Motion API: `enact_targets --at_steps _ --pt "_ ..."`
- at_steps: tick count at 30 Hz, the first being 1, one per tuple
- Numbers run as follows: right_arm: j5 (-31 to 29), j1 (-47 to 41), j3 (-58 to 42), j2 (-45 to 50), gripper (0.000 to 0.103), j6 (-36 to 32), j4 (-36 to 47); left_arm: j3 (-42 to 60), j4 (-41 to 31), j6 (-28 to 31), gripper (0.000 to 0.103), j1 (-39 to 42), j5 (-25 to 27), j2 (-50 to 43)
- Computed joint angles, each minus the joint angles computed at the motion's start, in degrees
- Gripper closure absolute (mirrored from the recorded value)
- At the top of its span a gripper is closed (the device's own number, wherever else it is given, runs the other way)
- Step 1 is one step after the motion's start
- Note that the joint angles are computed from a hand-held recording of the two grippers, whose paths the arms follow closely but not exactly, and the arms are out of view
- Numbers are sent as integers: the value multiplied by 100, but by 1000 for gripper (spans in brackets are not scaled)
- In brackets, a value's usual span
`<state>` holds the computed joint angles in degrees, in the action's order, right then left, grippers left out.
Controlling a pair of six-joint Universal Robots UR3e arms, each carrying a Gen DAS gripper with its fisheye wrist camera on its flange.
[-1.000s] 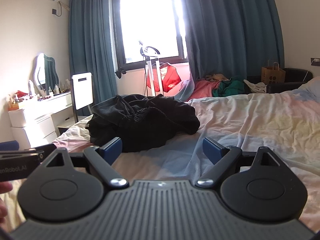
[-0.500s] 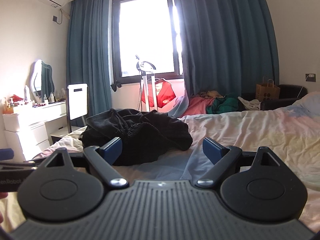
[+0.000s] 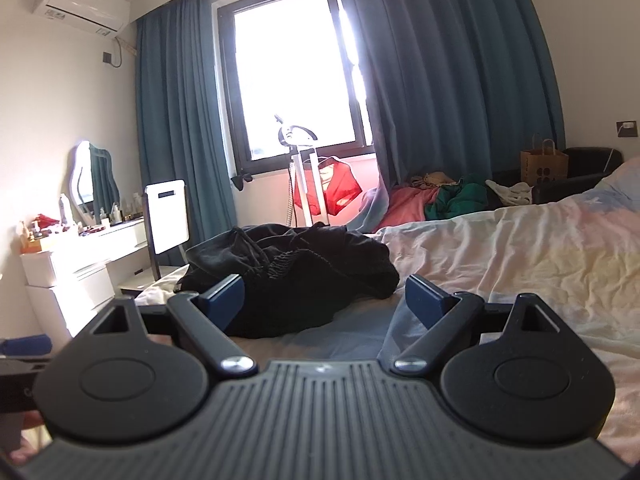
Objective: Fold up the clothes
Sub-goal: 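Move both grippers toward the black clothing pile on the bed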
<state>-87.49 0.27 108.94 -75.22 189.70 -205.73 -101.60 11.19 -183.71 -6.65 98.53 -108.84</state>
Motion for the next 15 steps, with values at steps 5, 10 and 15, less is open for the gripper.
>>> enact_targets --at_steps 5,10,15 --pt "24 -34 30 -94 14 -27 18 25 88 -57 0 -48 88 -126" --pt "240 -148 81 -211 14 128 181 63 208 22 0 -149 276 -274" --pt "407 -295 123 -354 14 260 385 116 276 134 0 -256 439 -416"
